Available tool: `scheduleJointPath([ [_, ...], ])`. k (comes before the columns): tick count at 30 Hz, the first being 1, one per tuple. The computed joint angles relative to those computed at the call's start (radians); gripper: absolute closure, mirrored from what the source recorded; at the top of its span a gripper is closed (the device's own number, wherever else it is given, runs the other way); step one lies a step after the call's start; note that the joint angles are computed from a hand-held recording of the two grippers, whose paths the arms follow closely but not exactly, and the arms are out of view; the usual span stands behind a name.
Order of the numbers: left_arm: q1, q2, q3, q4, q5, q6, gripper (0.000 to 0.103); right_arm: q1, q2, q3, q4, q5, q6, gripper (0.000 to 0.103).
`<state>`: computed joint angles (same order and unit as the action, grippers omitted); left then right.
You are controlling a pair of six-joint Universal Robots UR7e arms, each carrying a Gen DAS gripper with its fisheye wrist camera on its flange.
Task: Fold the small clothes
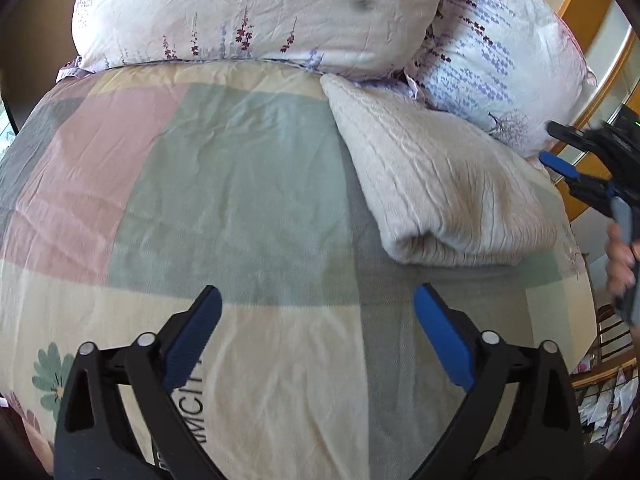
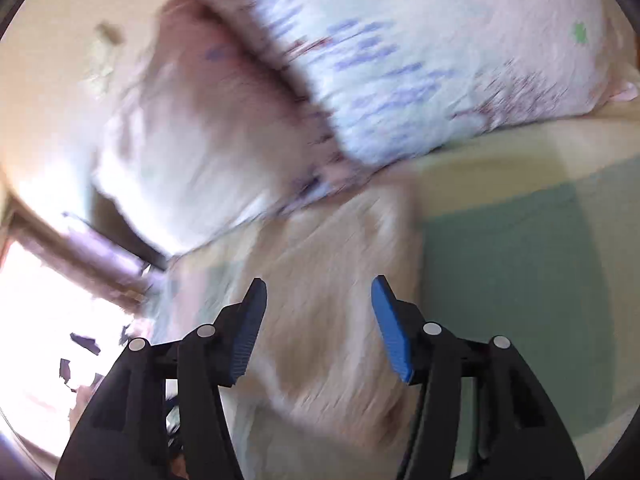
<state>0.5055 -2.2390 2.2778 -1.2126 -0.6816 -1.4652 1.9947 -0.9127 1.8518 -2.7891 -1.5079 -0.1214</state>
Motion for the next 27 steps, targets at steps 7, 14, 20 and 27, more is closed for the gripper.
scheduleJointPath([
  [7, 0.021, 0.065, 0.029, -0.104, -0.035, 0.07, 0.003, 0.001, 0.047, 0.055, 0.002, -0.165, 0.029, 0.047],
  [14, 0.054, 0.167, 0.052, -0.183, -0.036, 0.099, 0.003, 0.101, -0.047, 0.286, -0.348, -0.419, -0.065, 0.012],
  [20, 0.052, 0.3, 0.028, -0.05, -0.001, 0.004, 0.002, 0.135, 0.047, 0.373, -0.449, -0.556, -0.089, 0.012],
  [27, 0.052, 0.304, 0.022, -0.035, -0.001, -0.028, 0.002, 0.18, 0.078, 0.375, -0.451, -0.662, -0.094, 0.001],
])
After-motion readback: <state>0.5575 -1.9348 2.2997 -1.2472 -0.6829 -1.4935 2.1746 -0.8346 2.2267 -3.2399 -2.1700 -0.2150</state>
